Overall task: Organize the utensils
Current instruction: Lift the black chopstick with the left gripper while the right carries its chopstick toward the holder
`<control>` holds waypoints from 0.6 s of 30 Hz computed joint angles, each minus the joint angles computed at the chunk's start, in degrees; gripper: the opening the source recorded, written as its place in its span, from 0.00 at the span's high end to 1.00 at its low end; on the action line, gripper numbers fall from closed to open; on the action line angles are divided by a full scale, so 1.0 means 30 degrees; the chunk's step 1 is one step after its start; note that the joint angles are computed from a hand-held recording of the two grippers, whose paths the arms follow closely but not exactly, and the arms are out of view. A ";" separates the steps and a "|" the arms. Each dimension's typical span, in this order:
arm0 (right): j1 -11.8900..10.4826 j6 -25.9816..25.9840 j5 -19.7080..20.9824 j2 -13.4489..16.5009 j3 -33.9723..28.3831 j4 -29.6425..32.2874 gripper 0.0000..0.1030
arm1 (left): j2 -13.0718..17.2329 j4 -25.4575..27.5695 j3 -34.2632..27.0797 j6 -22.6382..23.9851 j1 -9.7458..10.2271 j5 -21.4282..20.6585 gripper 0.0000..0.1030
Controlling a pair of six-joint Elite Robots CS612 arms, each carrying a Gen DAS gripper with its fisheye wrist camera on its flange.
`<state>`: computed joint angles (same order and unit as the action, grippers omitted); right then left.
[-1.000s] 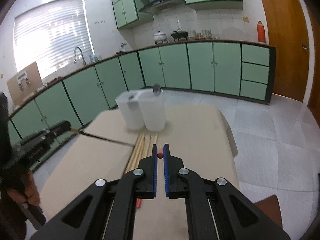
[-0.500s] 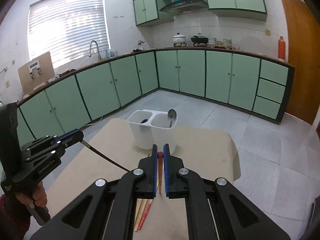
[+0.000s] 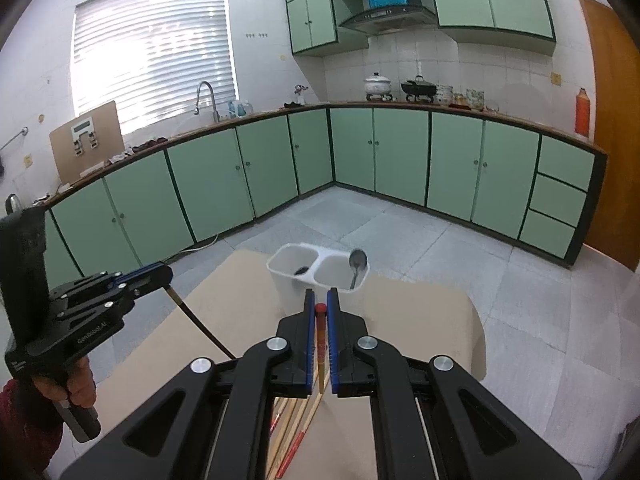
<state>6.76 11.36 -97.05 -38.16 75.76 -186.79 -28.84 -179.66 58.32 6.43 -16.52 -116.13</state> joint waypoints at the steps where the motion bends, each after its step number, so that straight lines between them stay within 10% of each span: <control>1: -0.0035 -0.0065 0.0128 -0.0059 -0.0017 -0.0092 0.94 | 0.0009 0.0010 -0.0119 0.0029 0.0007 -0.0123 0.94; 18: -0.0704 -0.1638 0.1119 0.0470 -0.3710 0.0084 0.94 | 0.1843 -0.0903 -0.5993 -0.1516 -0.0271 -0.0163 0.95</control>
<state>4.65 6.44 -93.69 -36.75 64.63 -186.54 -23.31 -182.37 40.34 1.88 -17.33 -116.62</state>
